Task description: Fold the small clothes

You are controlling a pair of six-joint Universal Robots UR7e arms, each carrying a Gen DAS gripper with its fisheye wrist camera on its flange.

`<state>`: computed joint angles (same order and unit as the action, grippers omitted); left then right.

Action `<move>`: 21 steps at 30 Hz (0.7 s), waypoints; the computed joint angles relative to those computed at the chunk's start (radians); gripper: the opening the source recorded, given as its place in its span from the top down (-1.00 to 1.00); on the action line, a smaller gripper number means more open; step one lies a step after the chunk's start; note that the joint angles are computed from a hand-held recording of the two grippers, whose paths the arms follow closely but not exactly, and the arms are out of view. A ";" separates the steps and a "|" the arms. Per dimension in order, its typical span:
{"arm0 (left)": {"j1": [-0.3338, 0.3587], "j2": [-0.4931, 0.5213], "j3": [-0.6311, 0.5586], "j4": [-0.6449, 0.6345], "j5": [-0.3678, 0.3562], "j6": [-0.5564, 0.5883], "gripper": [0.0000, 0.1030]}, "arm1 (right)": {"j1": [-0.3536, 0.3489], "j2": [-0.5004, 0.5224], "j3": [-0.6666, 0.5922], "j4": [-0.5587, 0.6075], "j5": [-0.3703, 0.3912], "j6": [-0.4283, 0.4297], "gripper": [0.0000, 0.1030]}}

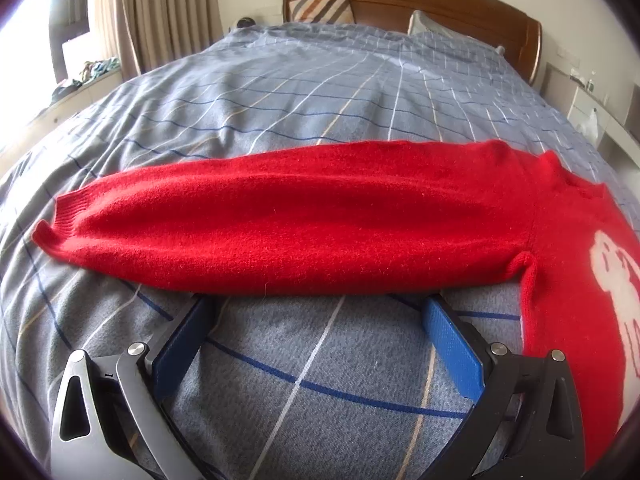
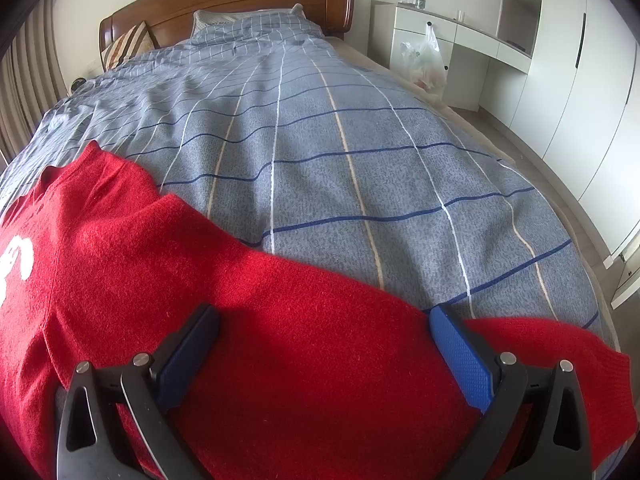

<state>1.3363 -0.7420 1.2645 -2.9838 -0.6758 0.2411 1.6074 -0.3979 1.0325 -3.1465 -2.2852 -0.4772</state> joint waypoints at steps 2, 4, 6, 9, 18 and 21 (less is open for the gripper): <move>0.000 0.002 -0.002 0.004 0.000 -0.004 -0.99 | 0.000 0.001 -0.001 0.000 0.000 0.000 -1.00; 0.000 0.002 -0.002 0.002 -0.001 -0.003 -0.99 | 0.000 0.001 -0.001 0.000 0.000 0.000 -1.00; 0.001 0.002 -0.002 0.003 -0.005 -0.006 -0.99 | 0.000 0.000 0.000 0.000 0.000 0.000 -1.00; 0.000 0.003 -0.003 0.003 -0.003 -0.007 -0.99 | 0.000 0.000 0.000 -0.001 0.000 0.000 -1.00; 0.000 0.003 -0.001 0.002 -0.004 -0.007 -0.99 | 0.000 0.001 -0.001 0.000 0.000 0.000 -1.00; 0.000 0.002 -0.001 0.002 -0.004 -0.006 -0.99 | 0.000 0.001 0.000 0.000 0.000 0.000 -1.00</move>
